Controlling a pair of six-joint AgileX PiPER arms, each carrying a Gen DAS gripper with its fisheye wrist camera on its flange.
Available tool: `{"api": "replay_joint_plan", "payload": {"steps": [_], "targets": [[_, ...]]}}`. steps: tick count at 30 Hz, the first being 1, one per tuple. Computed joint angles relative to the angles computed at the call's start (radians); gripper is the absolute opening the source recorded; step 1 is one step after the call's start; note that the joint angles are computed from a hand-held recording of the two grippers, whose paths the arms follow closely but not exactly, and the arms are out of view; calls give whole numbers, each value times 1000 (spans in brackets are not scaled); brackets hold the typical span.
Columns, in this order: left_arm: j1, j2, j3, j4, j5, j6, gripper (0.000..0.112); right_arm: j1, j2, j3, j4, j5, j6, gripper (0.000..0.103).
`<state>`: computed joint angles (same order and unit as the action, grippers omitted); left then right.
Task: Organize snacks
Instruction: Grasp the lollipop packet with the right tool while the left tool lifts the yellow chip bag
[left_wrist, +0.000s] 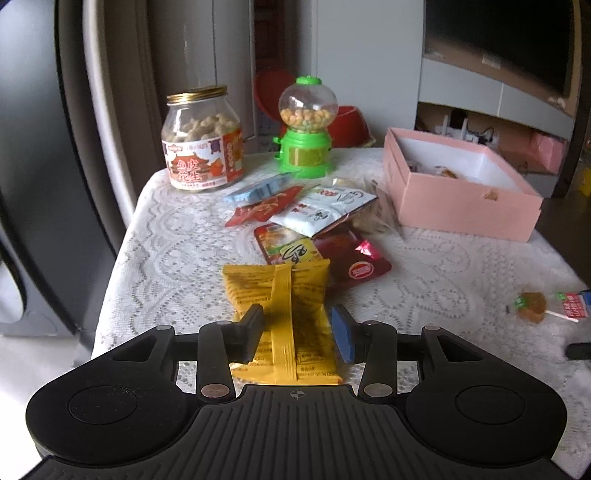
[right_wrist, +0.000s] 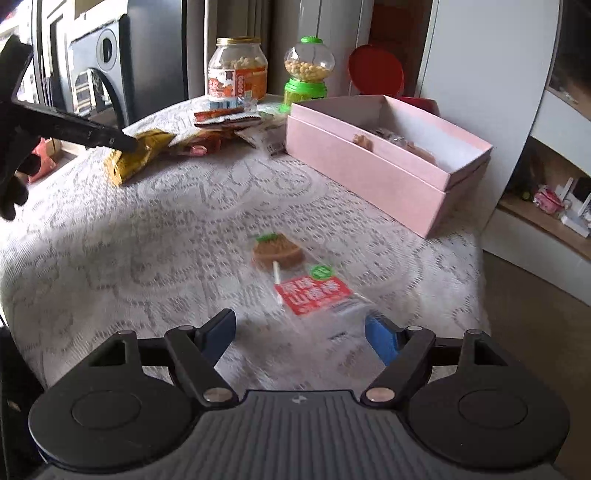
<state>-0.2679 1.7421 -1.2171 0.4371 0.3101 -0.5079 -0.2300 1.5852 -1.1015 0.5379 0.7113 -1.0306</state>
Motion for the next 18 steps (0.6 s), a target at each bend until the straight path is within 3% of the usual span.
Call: {"api": "replay_joint_plan", "payload": {"steps": [3,8,11,16,18], "targets": [[-14,12,-1,148,7,-156,46,-27,-9,7,-2,-4,-13,77],[0,26,-10,166,22,-188,46,-30,15,-20,52,-6,-53,77],[17,29,-6,72,12,-102,46,-1,76,-83,110,25,-66,75],[33,6,23,-5,-21,-35,48,69,162,-163,81,54,5,43],[38,12,7,-44,-15,-1,48,78,171,-188,80,72,36,38]]}}
